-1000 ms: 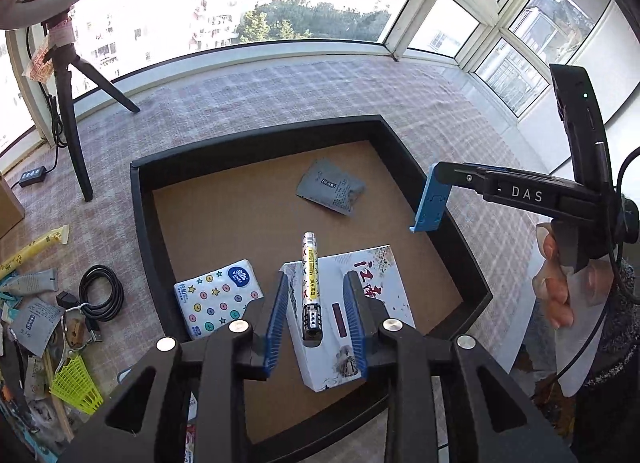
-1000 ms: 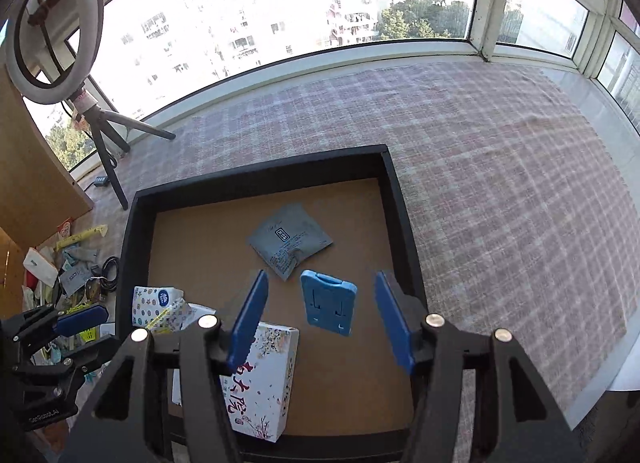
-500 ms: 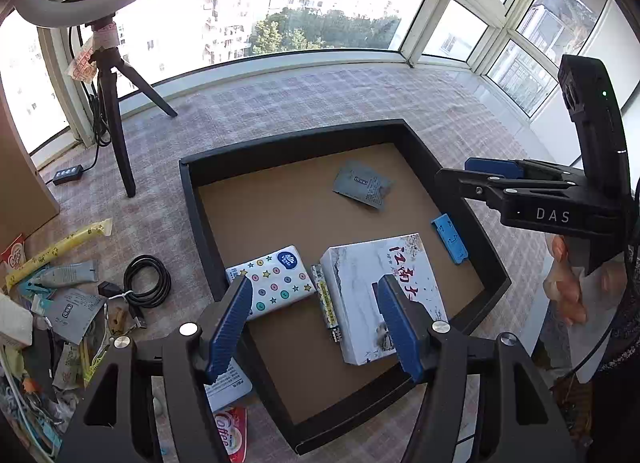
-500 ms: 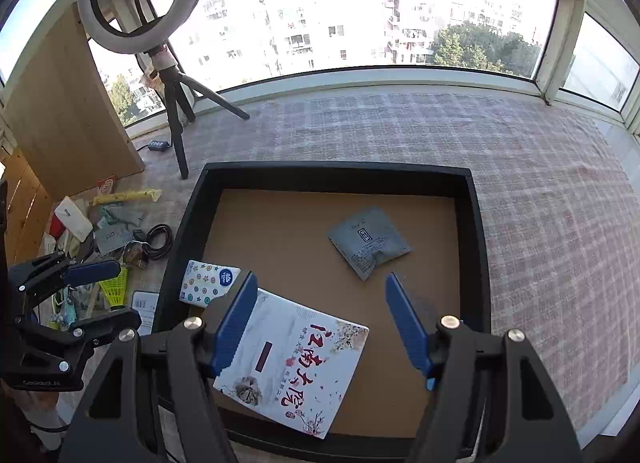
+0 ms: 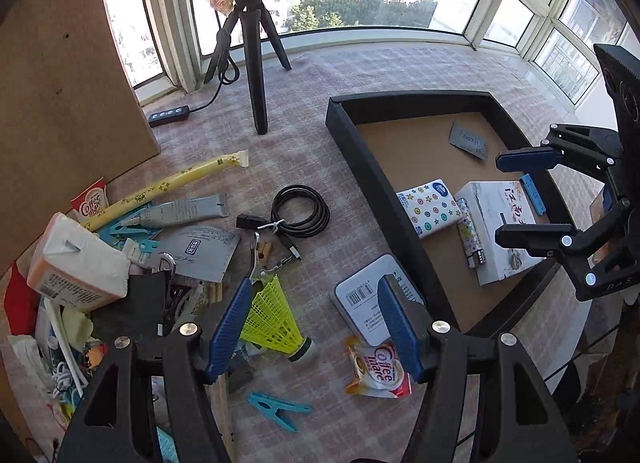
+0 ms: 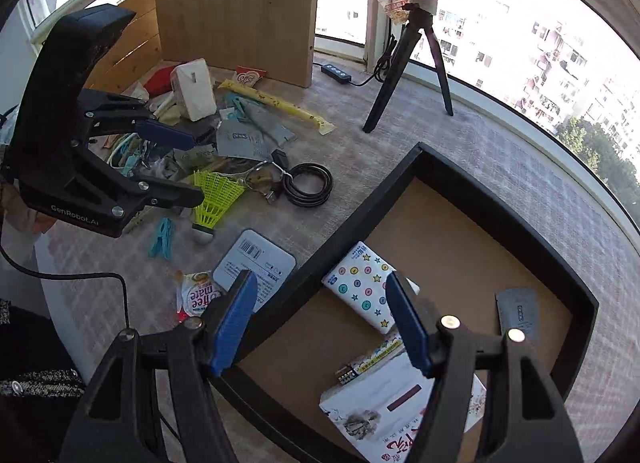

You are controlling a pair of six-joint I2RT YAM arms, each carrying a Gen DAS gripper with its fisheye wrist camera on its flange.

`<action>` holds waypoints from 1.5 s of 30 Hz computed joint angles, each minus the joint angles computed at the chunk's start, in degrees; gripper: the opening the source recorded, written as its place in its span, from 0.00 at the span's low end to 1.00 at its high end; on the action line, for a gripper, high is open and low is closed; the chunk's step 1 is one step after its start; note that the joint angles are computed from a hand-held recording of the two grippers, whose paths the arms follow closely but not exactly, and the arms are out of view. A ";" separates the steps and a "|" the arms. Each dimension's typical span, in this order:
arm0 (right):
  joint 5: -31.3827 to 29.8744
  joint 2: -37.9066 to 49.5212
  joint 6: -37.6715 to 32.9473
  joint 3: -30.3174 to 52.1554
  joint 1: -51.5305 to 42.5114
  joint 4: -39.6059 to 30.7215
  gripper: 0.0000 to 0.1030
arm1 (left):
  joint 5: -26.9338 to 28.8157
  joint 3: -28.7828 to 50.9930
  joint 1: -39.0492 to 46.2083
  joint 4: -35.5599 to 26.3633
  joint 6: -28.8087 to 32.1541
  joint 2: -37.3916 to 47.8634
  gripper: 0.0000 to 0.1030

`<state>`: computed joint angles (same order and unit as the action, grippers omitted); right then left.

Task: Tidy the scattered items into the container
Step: 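Grasp the silver tin with the right gripper while the left grasps the shuttlecock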

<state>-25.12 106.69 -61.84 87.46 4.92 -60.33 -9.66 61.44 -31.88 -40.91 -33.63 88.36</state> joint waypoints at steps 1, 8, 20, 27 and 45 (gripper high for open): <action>0.73 -0.49 -1.30 -1.18 1.45 0.15 0.64 | 0.29 -1.32 0.58 0.09 1.22 -0.94 0.60; 7.63 -2.04 -6.37 -7.81 9.94 2.62 0.64 | 2.54 -6.27 3.23 1.13 7.54 -3.47 0.56; 13.37 0.54 -9.10 -10.22 15.21 6.31 0.64 | 4.03 -5.18 4.89 2.87 17.16 2.31 0.50; 14.48 3.32 -9.78 -9.37 16.41 5.54 0.65 | 8.90 -4.64 6.62 4.47 19.76 5.32 0.39; 16.43 0.59 -13.95 -14.69 18.53 11.12 0.70 | 14.15 -4.51 7.56 2.64 23.14 6.28 0.28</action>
